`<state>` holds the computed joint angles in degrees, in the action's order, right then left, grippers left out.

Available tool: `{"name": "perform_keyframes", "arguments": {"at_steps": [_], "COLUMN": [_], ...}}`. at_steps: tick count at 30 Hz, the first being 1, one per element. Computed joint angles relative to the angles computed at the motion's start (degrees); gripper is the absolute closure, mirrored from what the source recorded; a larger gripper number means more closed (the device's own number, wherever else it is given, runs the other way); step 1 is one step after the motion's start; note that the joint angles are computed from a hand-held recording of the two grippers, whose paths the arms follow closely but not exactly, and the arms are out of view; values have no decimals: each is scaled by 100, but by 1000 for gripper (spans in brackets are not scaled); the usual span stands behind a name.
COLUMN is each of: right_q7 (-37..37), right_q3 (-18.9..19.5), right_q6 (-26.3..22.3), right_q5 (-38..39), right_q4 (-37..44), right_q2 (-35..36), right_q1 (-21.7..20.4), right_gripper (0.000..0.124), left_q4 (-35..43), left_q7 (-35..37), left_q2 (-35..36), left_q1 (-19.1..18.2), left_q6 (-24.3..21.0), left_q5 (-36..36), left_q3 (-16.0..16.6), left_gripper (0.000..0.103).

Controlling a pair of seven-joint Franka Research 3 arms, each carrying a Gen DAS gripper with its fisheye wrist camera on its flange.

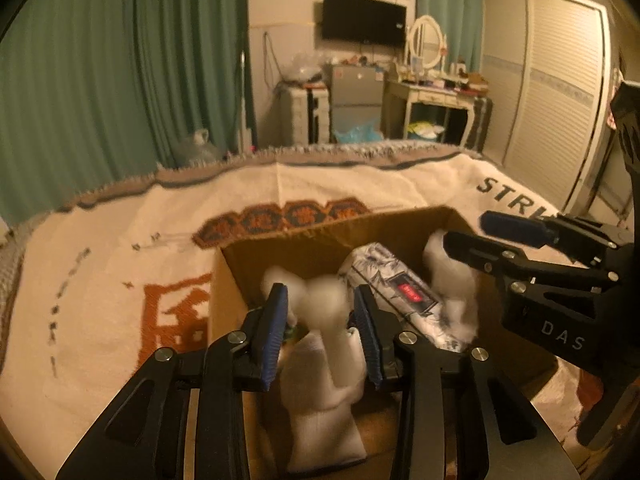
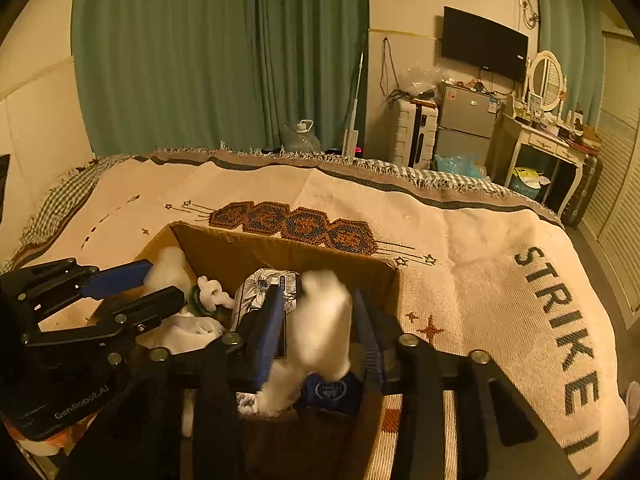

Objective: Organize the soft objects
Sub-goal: 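Release the sock into the box with the right tool while the left tool drops the white piece in, then grasp the white face mask with the right tool while the left tool grasps the satin scrunchie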

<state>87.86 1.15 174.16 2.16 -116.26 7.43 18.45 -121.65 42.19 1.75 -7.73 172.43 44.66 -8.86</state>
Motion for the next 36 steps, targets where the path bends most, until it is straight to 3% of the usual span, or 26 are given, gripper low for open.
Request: {"name": "perform_keyframes", "arguments": {"at_steps": [3, 6, 9, 11, 12, 13, 16, 18, 21, 22, 26, 30, 34, 36], "right_q7": [484, 1343, 1846, 1962, 1948, 1864, 1822, 1624, 1446, 1430, 1464, 1614, 1945, 2235], "right_q3": [-154, -144, 146, 337, 398, 426, 685, 645, 638, 692, 1022, 1378, 1683, 1863], "right_q6": [86, -17, -125, -228, -276, -331, -541, -759, -1066, -1143, -1350, -1463, -1313, -1167], "right_q5": [-429, -1333, -1846, -1892, -1805, -1679, -1528, -1227, -806, -719, -430, -287, -281, -333], "right_q4": [-263, -511, -784, -1002, -1166, -1298, -1711, -1961, -2313, -2431, -2904, -3350, -3757, -3945], "right_q2": [-333, -834, -1414, -1875, -2172, -2420, -3196, -3646, -4230, -4400, -4873, -4942, -4750, -4589], "right_q1": [116, 39, -288, -481, -528, -540, -756, -627, -493, -520, -729, -924, -1039, -1144], "right_gripper": [68, 67, 65, 65, 64, 64, 58, 49, 30, 29, 26, 26, 26, 26], "left_q4": [-111, -335, -638, -846, -984, -1129, -1577, -1890, -2373, -2487, -2822, -3046, -3116, -3120], "left_q7": [-770, -1154, -1329, -1436, -1440, -1539, -1618, -1393, -761, -599, -285, 185, 289, 261], "left_q2": [-314, -812, -1508, -1968, -2227, -2499, -3303, -3702, -4037, -4087, -4244, -3923, -3570, -3288], "left_q1": [38, 193, 410, 594, 669, 805, 1074, 882, 149, 7, -11, -446, -421, -272], "left_q6": [14, -17, -85, -61, 23, 124, 389, 450, 541, 527, 169, 83, -73, 69], "left_q5": [850, 1245, 1361, 1410, 1393, 1442, 1422, 1150, 666, 565, 300, -289, -775, -949], "left_q3": [15, -144, -355, -501, -530, -609, -728, -542, 67, 169, -23, 268, 158, 41], "left_gripper": [44, 43, 43, 38, 27, 23, 16, 11, 11, 11, 11, 11, 11, 11]}}
